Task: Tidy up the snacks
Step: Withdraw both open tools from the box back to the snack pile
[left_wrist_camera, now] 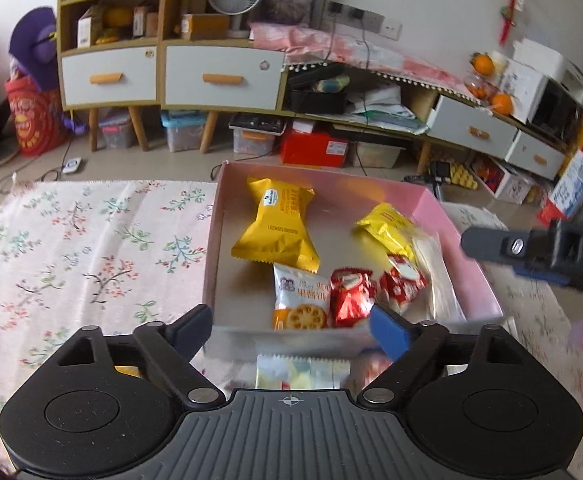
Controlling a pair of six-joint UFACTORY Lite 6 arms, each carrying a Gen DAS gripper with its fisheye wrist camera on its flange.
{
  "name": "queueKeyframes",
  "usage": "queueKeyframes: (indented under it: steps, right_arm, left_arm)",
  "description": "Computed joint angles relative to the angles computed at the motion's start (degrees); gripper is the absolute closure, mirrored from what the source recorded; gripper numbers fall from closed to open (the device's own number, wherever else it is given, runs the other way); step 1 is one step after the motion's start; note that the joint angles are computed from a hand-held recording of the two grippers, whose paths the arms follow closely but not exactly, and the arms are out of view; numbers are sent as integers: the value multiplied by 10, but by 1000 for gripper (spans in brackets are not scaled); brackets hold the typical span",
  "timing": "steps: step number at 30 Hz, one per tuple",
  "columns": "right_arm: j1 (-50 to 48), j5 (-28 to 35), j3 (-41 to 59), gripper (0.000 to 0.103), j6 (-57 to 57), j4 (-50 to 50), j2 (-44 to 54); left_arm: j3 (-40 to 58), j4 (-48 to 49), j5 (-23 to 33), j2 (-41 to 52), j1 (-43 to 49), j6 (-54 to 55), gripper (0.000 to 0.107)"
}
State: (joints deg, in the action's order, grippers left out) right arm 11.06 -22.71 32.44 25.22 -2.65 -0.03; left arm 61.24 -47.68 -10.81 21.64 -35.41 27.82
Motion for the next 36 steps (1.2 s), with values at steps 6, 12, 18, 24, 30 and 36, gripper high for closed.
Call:
queueKeyframes:
  steps: [6, 12, 18, 24, 30, 36]
  right_arm:
    - [-24, 21, -52, 4, 61, -90, -81]
    - [-14, 46, -99, 2, 11, -67, -142]
    - [6, 53, -149, 0, -103, 20, -184]
    - [27, 40, -203, 0, -215, 128, -221]
    - [44, -3, -247, 0, -286, 196, -223]
    - [71, -40, -265, 0, -314, 236, -201]
  left_arm:
    - [-78, -74, -11, -81, -14, 102, 11]
    - [-154, -91, -16, -152, -5, 138, 9]
    - [-238, -22, -26, -221, 22, 88, 7]
    - [-320, 103, -51, -271, 59, 12, 7]
    - [-375, 284, -77, -289, 117, -130, 6]
    - [-401, 390, -136, -254, 153, -196, 6]
